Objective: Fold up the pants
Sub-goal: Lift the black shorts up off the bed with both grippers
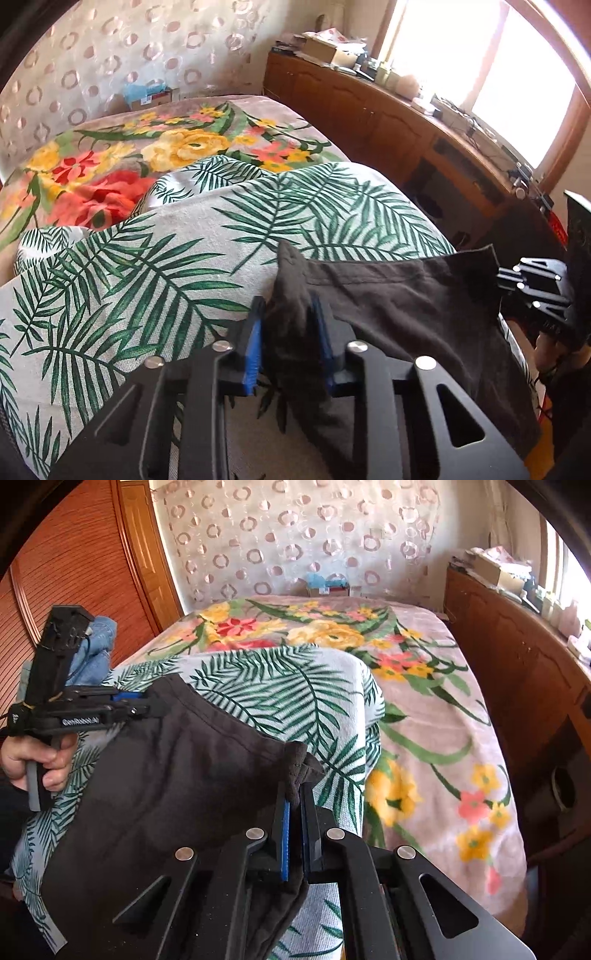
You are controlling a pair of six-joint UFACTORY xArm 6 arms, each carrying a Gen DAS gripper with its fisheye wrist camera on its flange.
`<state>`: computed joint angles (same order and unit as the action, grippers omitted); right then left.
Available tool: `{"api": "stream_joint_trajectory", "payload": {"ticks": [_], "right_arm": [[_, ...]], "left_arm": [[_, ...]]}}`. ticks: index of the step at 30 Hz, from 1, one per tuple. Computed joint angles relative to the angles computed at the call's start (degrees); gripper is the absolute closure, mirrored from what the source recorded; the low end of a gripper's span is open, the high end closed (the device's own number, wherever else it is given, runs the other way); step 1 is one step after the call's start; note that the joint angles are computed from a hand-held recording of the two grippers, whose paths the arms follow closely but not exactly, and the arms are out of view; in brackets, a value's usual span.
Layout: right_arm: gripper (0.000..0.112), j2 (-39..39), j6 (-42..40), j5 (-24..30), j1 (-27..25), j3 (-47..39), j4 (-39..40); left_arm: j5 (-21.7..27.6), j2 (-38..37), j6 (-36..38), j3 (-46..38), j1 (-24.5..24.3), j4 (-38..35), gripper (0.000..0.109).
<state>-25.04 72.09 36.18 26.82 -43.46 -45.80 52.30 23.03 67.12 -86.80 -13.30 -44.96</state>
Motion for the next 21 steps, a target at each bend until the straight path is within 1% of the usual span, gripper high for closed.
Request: {"api": "stream_joint_trajectory", "payload": {"ticks": [1,5,9,12,17,21], "right_arm": [[0.108,-0.1,0.7,0.6,0.6,-0.2,-0.8],[0.108,-0.8,3.4,2.2,2.1,-0.3,-3.7],[0.108,-1.2,6.2,4.9,4.7,-1.1,-7.2],[0.108,-1.4,8.0,7.9,7.4,-2.2,-9.4],[0.108,-2.5,11.2,14.6,13.2,-4.2,-13.5],[0.108,-2.4,13.4,20.6,18.8,-6.8,-16.7]], "left_arm": [[0.2,-0.3,0.4,0.2,0.1,-0.2,0.1],[-0.4,-3.3,3.9,3.1,0.7,-2.5,0.1],[-0.6,-8.0,8.1,6.8,2.2,-6.5,0.1],[0.0,-11.4,10.3,9.2,3.5,-8.6,0.101],[2.0,-16.8,14.1,12.1,6.1,-12.3,0.101],[3.9,-20.5,16.8,13.7,8.7,-15.2,0.101]]}}
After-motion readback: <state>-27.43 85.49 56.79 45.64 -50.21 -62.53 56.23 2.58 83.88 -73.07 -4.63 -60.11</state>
